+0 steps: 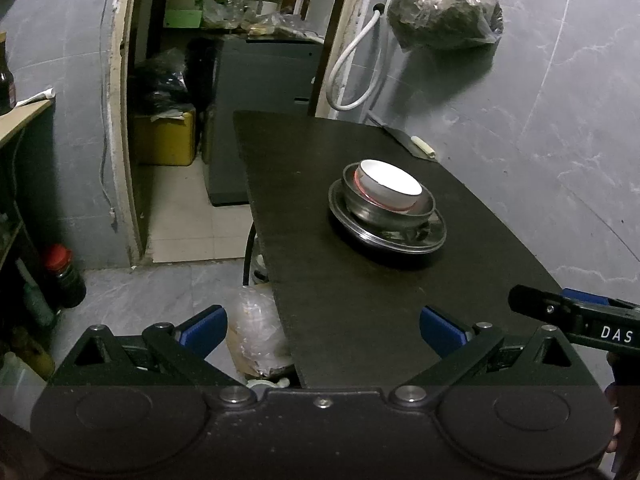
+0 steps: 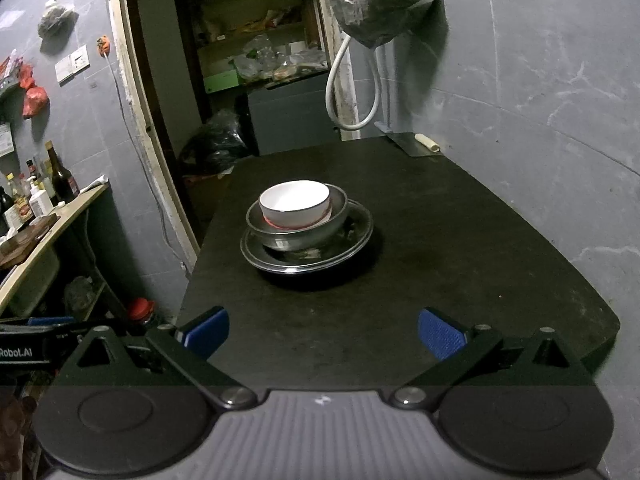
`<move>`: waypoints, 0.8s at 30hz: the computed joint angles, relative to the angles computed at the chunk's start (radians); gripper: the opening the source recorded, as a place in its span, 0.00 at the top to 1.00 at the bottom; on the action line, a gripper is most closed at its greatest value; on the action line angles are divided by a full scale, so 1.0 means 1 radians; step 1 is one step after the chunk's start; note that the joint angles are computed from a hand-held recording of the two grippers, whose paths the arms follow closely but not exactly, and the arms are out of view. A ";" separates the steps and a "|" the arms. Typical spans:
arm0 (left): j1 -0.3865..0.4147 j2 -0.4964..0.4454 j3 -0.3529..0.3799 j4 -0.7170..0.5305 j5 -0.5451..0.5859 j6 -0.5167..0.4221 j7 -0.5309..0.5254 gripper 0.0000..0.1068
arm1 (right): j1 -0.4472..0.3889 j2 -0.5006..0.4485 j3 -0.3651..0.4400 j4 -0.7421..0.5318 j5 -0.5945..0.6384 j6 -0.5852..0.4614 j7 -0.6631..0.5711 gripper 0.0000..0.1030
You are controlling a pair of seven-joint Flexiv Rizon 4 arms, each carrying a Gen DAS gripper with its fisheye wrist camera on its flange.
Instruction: Organize plates and bowls
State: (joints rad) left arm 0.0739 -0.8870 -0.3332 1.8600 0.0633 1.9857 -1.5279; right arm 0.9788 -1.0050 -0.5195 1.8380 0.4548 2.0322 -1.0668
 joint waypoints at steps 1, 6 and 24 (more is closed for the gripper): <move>-0.001 0.000 0.000 -0.001 0.000 0.000 0.000 0.04 | -0.001 0.000 0.001 0.000 0.000 0.000 0.000 0.00; 0.002 -0.001 -0.001 0.000 0.003 0.000 -0.001 0.04 | -0.001 0.001 0.001 0.001 0.000 0.000 -0.002 0.00; 0.007 -0.004 -0.022 -0.007 0.001 -0.022 0.003 0.04 | -0.003 0.011 0.010 0.022 0.016 0.012 -0.012 0.00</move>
